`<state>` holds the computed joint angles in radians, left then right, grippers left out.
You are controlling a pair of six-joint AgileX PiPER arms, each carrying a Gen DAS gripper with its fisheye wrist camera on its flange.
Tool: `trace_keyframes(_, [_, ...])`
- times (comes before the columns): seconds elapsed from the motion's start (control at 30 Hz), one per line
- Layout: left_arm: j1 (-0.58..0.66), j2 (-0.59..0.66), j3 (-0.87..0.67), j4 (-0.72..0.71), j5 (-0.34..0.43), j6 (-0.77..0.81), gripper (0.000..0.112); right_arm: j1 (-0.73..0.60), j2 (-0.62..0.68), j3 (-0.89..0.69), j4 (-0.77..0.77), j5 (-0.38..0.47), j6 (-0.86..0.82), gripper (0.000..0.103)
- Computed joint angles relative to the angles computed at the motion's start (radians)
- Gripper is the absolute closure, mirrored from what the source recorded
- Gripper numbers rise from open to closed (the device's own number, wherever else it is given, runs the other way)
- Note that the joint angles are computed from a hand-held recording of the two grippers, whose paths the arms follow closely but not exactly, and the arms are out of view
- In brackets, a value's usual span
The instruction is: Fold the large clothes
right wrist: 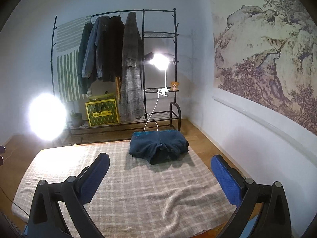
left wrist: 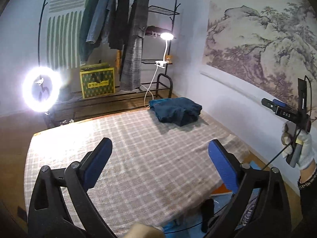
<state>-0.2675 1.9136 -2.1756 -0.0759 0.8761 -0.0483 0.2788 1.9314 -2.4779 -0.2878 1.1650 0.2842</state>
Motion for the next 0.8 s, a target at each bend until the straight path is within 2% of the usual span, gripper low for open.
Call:
trace_keyframes(0.13, [-0.016, 0.030, 0.012, 0.071, -0.035, -0.042, 0.010, 0.039, -0.022, 0.128, -0.081, -0.078, 0.065, 0.000])
trace_keyframes(0.3, [-0.029, 0.058, 0.053, 0.140, -0.121, -0.075, 0.010, 0.055, 0.000, 0.178, -0.098, -0.129, 0.113, 0.000])
trace_keyframes(0.43, [-0.020, 0.099, 0.035, 0.125, -0.148, -0.064, 0.009, 0.076, 0.039, 0.197, -0.118, -0.155, 0.150, 0.000])
trace_keyframes(0.67, [-0.036, 0.216, -0.093, 0.188, -0.091, -0.103, 0.009, 0.091, 0.081, 0.267, -0.124, -0.237, 0.218, 0.000])
trace_keyframes(0.8, [-0.040, 0.247, -0.103, 0.195, -0.108, -0.104, 0.009, 0.082, 0.115, 0.279, -0.092, -0.271, 0.243, 0.000])
